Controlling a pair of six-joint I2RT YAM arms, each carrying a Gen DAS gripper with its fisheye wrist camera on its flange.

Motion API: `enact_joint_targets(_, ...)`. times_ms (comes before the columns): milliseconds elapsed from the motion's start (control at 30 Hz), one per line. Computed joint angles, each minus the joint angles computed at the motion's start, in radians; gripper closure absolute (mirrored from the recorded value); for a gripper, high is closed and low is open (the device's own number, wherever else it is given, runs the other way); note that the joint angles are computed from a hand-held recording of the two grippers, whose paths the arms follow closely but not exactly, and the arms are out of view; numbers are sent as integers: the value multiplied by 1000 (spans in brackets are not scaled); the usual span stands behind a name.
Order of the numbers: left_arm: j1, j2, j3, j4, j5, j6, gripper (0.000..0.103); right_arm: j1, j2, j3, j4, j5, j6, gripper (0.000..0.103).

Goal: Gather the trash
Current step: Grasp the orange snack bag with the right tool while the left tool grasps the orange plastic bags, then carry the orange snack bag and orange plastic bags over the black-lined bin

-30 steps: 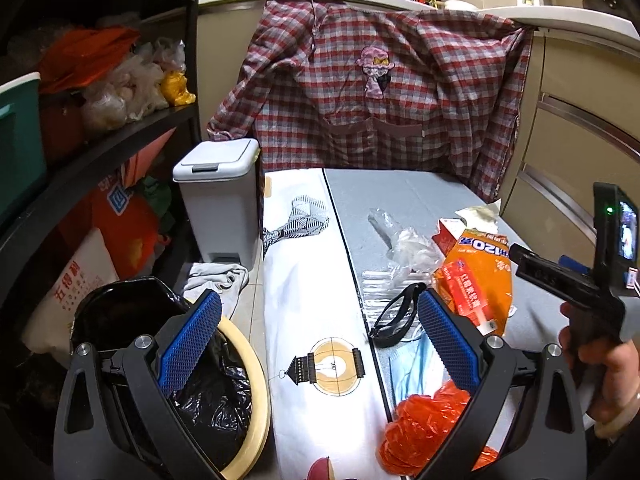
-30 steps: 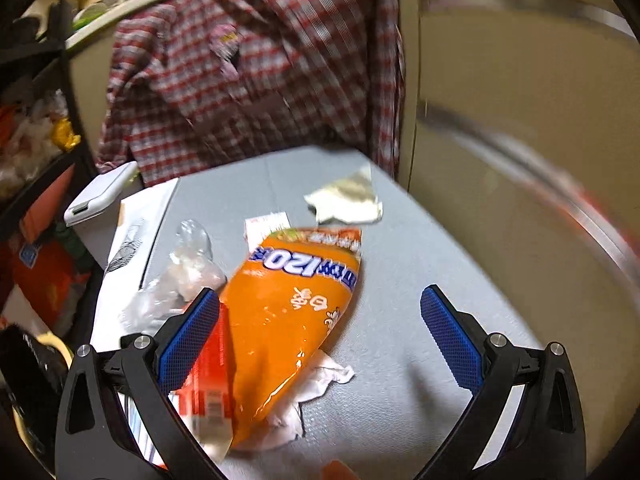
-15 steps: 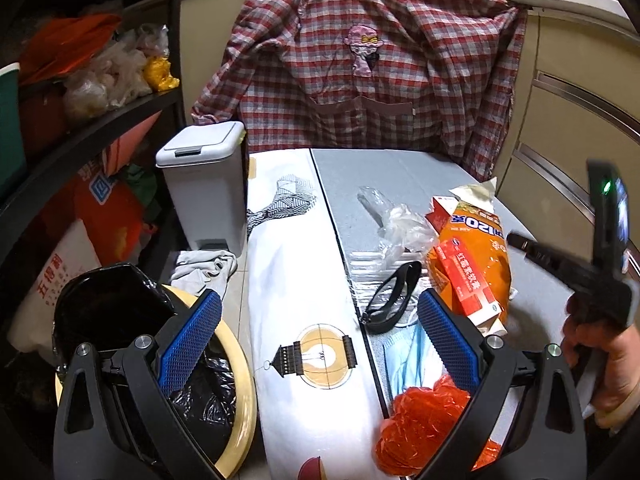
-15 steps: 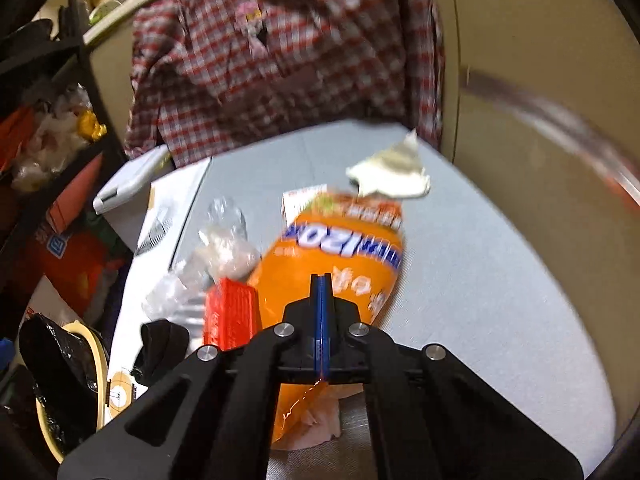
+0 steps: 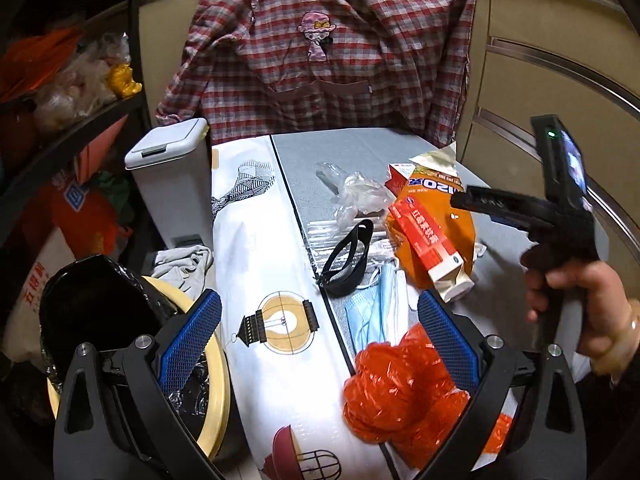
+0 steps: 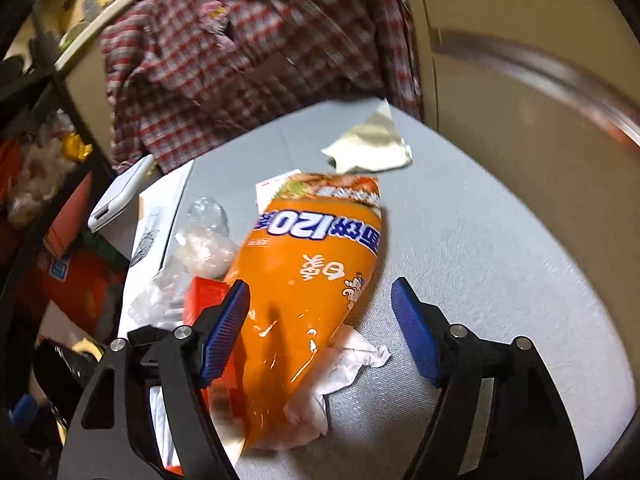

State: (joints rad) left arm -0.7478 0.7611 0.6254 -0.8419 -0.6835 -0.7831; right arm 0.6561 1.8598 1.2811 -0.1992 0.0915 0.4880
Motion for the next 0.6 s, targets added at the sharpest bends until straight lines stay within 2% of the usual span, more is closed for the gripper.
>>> enact_joint_targets(100, 12, -23, -13, -5, 21, 6, 8, -2, 50, 41, -22, -30, 50, 30)
enact_joint_targets(133, 12, -28, -15, -6, 23, 5, 8, 0, 57, 44, -22, -37, 53, 38)
enact_joint_targets(167, 21, -37, -18, -2, 34, 17, 8, 4, 67, 53, -31, -46, 51, 53)
enact_joint_targets(200, 23, -42, -20, 2, 38, 22, 8, 9, 69, 55, -34, -41, 44, 89)
enact_joint_targets(233, 26, -50, -23, 7, 47, 29, 8, 15, 71, 62, -43, -30, 29, 97)
enact_joint_targets(367, 31, -76, -38, 28, 88, 50, 8, 34, -24, -10, 14, 77, 3, 100)
enact_joint_targets(600, 14, -66, -69, 108, 214, 78, 8, 30, -170, -70, -18, 166, -43, 101)
